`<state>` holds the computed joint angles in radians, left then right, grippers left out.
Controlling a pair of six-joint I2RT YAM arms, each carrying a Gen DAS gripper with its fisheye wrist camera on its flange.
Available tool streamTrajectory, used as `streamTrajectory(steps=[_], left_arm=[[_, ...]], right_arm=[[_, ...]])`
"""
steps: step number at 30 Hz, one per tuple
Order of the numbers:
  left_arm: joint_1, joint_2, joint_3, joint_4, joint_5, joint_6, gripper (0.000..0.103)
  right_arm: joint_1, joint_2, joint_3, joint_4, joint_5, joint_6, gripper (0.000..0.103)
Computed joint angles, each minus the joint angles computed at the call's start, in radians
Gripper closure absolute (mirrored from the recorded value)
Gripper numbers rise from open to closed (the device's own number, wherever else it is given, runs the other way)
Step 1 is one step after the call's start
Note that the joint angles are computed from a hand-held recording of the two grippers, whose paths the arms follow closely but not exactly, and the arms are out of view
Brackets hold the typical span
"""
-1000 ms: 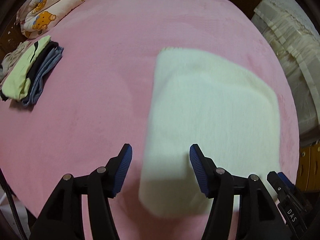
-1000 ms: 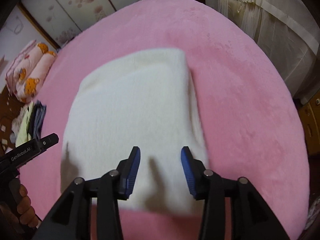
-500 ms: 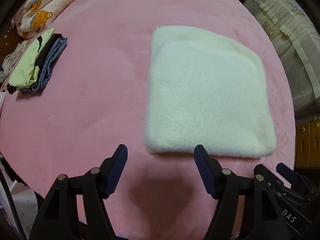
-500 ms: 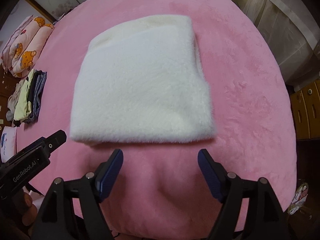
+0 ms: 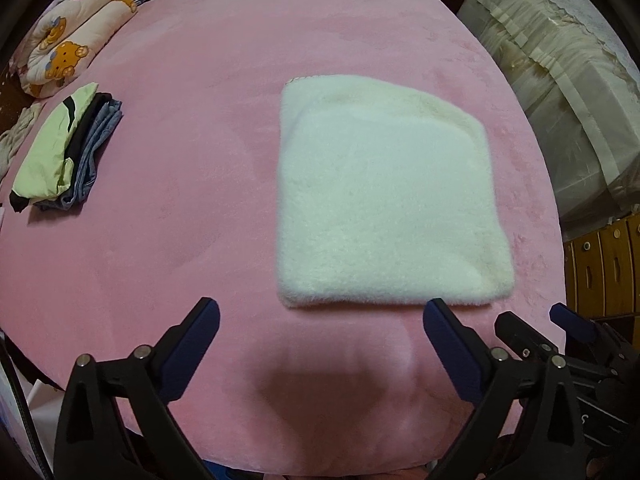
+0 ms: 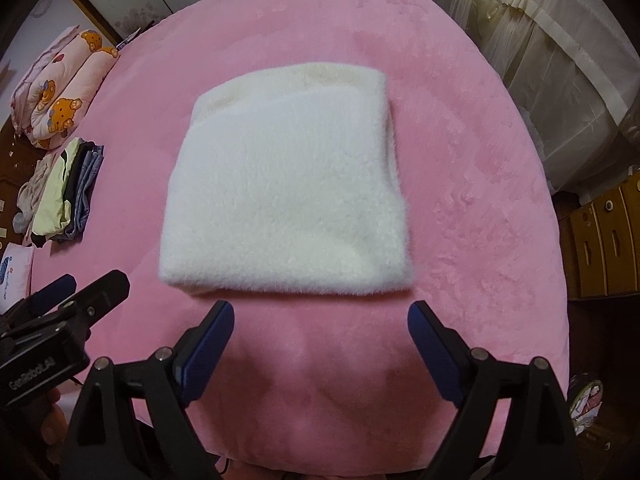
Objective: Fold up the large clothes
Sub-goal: 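Move both grippers to the edge of the folded white square, then grasp the folded white cardigan edge with both grippers and lift it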
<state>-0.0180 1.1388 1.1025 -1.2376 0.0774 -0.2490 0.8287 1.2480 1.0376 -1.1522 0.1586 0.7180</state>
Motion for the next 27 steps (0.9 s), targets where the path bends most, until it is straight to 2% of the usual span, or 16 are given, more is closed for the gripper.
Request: streamTrajectory(steps=[3, 11, 16, 22, 27], left_arm=[[-0.009, 0.004, 0.018, -0.010, -0.004, 0.002, 0.001], [-0.015, 0.025, 0.047, -0.018, -0.006, -0.007, 0.001], [0.004, 0.047, 0.030, -0.004, 0.025, 0.017, 0.001], [-0.001, 0.140, -0.035, 0.072, 0.019, 0.027, 0.001], [0.035, 0.265, -0.074, 0.193, 0.027, 0.043, 0.001]], right_arm=[[0.008, -0.004, 0.011, -0.009, 0.016, 0.003, 0.007], [0.002, -0.005, 0.040, -0.023, 0.033, -0.013, 0.007], [-0.013, -0.012, 0.020, 0.002, 0.018, -0.024, 0.007], [-0.145, 0.007, -0.072, 0.102, -0.079, -0.128, 0.007], [-0.361, 0.065, -0.168, 0.256, -0.183, -0.274, 0.007]])
